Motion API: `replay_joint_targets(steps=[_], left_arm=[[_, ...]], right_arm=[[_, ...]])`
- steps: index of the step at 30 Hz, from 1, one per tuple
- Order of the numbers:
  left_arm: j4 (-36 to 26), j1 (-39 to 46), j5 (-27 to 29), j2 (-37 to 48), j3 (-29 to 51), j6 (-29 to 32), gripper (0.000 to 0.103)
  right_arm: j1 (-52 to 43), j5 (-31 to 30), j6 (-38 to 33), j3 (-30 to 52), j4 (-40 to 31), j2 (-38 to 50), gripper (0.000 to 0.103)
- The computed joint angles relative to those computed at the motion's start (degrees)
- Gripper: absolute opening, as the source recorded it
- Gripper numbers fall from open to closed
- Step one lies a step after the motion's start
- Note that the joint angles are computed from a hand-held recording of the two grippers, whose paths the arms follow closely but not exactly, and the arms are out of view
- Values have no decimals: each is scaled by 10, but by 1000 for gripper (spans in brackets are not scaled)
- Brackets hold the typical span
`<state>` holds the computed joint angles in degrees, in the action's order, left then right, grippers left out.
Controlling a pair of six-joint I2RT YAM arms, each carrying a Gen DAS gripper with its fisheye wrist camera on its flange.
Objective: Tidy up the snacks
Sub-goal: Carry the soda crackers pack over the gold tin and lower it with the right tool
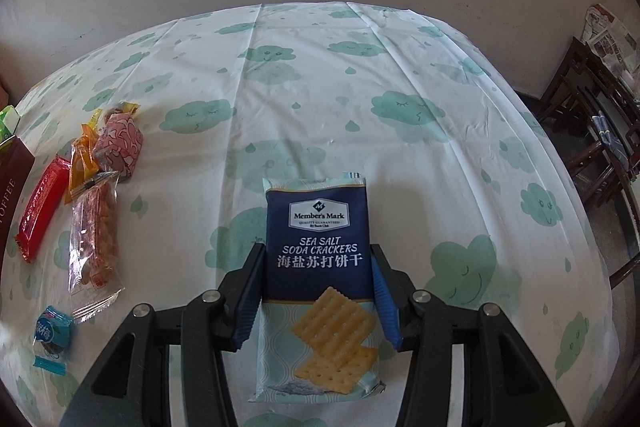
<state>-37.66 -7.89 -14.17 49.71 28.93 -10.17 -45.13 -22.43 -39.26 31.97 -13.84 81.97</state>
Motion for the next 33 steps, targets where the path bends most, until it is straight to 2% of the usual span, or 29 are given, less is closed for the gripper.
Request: replay_joint_targets(steps=[6,10,13,17,22,27,30,33], left_arm=[[-55,9,9,-88,-8,-9,90],[-96,73,52,-145,-3,8,94],[-123,150,90,-179,4,35,99],[-151,262,118,-218,10,83,101],[-179,460,226,-229,13,195,101],[-204,642,320,-213,15,314,101],[-210,733,361,-191,13,378,101],[-204,799,381,-159,8,422,101]], right_arm=[[3,-24,34,-7,-40,-66,50],[37,-53,58,3,-121,-133,50],[98,-72,99,5,-180,-191,50],[242,-69,205,-4,-226,-276,50],[514,4,394,-14,-210,-338,50],[765,97,544,-2,-141,-293,50],[871,144,595,10,-101,-246,50],[935,171,623,22,-67,-193,50]])
